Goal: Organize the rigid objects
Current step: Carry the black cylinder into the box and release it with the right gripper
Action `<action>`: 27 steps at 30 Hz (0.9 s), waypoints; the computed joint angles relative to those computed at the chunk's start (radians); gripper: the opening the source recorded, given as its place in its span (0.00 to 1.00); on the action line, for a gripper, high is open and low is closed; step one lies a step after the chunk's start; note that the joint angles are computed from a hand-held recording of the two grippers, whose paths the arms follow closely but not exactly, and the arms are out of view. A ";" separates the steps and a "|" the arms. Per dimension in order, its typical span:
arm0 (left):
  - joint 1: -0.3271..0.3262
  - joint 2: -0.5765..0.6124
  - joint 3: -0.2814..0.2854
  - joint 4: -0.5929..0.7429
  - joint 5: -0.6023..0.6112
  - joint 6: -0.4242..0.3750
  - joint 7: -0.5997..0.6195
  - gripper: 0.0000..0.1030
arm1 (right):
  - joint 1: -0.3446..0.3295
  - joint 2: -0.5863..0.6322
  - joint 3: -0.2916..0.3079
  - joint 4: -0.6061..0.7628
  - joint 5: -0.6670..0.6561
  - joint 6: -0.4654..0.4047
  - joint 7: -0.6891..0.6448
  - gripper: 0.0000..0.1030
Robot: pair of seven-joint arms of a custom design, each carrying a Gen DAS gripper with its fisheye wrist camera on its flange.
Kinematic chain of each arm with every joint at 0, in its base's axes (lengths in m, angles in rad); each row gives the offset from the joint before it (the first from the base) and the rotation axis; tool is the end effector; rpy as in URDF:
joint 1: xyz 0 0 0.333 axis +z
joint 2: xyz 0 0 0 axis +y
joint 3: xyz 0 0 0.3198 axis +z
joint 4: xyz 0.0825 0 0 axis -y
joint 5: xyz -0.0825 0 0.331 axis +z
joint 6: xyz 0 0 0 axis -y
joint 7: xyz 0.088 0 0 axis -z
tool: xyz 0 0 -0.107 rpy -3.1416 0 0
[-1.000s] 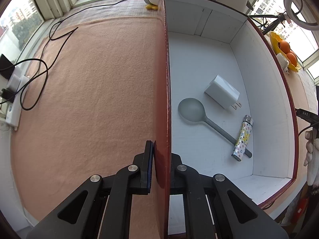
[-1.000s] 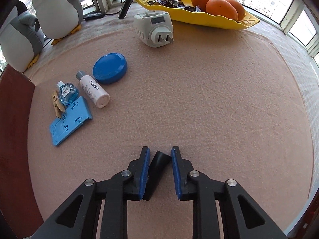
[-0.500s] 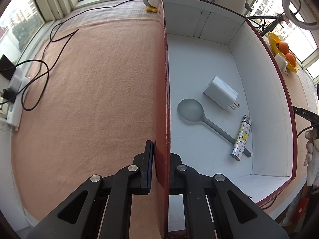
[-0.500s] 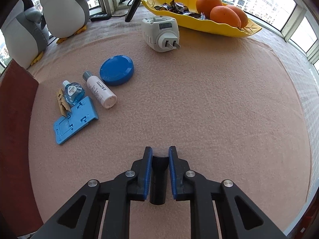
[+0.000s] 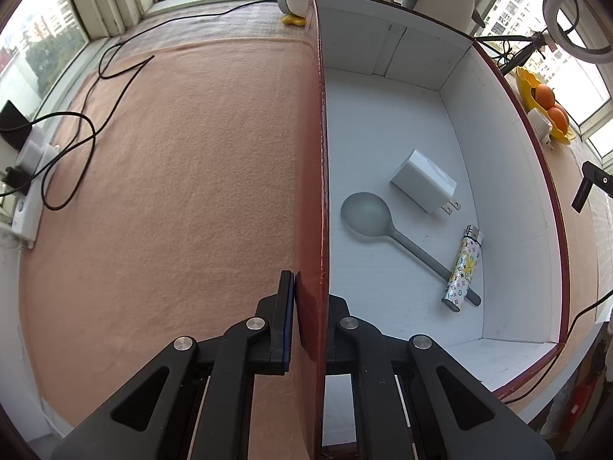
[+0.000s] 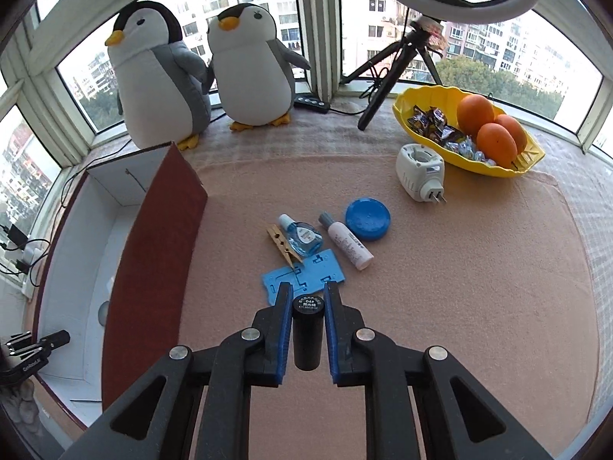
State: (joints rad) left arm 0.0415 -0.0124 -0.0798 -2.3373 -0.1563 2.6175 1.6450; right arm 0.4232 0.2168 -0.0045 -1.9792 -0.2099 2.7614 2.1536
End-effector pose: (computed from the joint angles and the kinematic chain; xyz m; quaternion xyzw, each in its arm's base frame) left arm 0.4910 -0.0154 0.4100 -0.7027 0.6948 -0.1355 0.0713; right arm 0.5419 0.2509 0.4568 -0.6808 0.6748 -0.1402 0.2480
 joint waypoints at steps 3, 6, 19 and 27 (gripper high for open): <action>0.000 -0.002 0.000 -0.005 -0.010 0.007 0.002 0.07 | 0.016 0.009 0.031 0.047 0.014 0.004 -0.053 0.14; 0.000 -0.002 0.001 -0.008 -0.016 0.014 0.001 0.07 | 0.038 0.029 0.057 0.104 0.039 -0.001 -0.115 0.14; 0.001 -0.014 0.006 -0.035 -0.054 0.044 0.005 0.07 | 0.124 0.151 0.105 0.292 0.191 -0.078 -0.350 0.14; 0.000 -0.014 0.007 -0.030 -0.035 0.034 0.006 0.07 | 0.149 0.170 0.099 0.304 0.233 -0.098 -0.387 0.14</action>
